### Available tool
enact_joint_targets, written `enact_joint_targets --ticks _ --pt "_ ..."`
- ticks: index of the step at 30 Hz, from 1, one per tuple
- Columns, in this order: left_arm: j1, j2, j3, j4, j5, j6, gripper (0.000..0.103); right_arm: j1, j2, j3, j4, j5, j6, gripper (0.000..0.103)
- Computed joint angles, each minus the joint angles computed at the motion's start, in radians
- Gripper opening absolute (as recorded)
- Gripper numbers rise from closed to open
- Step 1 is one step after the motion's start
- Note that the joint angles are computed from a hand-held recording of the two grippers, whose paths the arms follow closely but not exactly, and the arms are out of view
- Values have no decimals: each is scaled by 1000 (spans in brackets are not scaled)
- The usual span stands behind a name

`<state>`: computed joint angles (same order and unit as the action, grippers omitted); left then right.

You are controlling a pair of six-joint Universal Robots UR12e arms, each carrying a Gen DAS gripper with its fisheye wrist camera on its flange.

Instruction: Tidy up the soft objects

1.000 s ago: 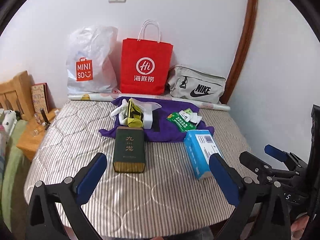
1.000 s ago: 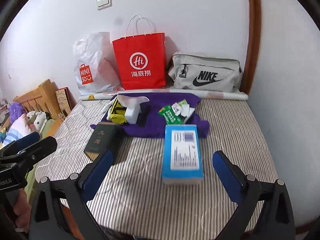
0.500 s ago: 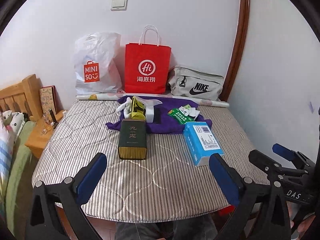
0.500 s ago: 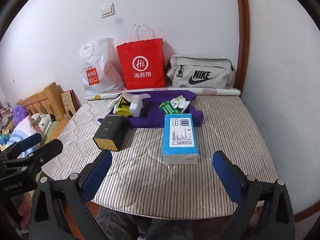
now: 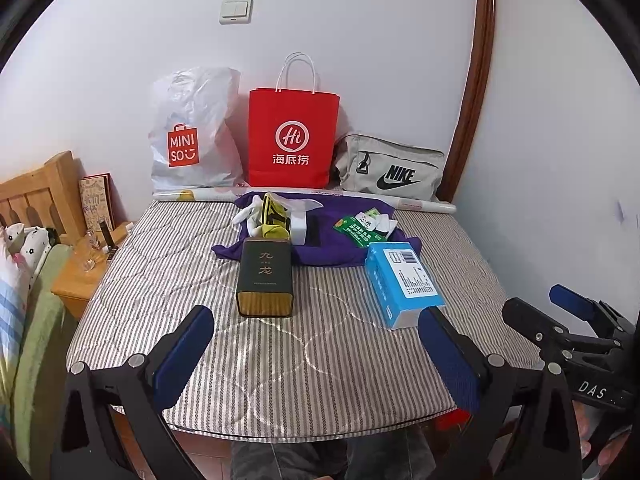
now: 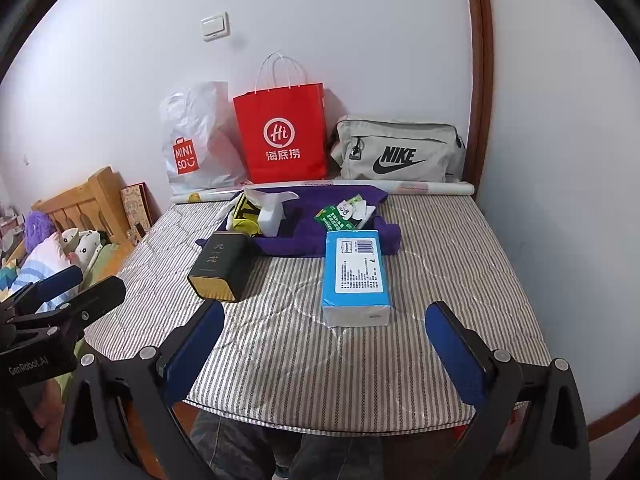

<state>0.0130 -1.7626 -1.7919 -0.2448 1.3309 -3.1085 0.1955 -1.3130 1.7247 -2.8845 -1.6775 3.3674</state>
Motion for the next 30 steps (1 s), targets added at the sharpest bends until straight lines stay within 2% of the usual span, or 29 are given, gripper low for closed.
enact_joint_targets --ticks 12,17,30 --pt "3 6 0 -15 -14 4 103 2 -6 3 1 -2 -3 100" --pt "3 7 0 -14 -12 6 103 -2 -11 8 -4 23 -2 100" --pt "3 6 2 -16 -9 4 103 -1 -10 4 6 12 -13 100"
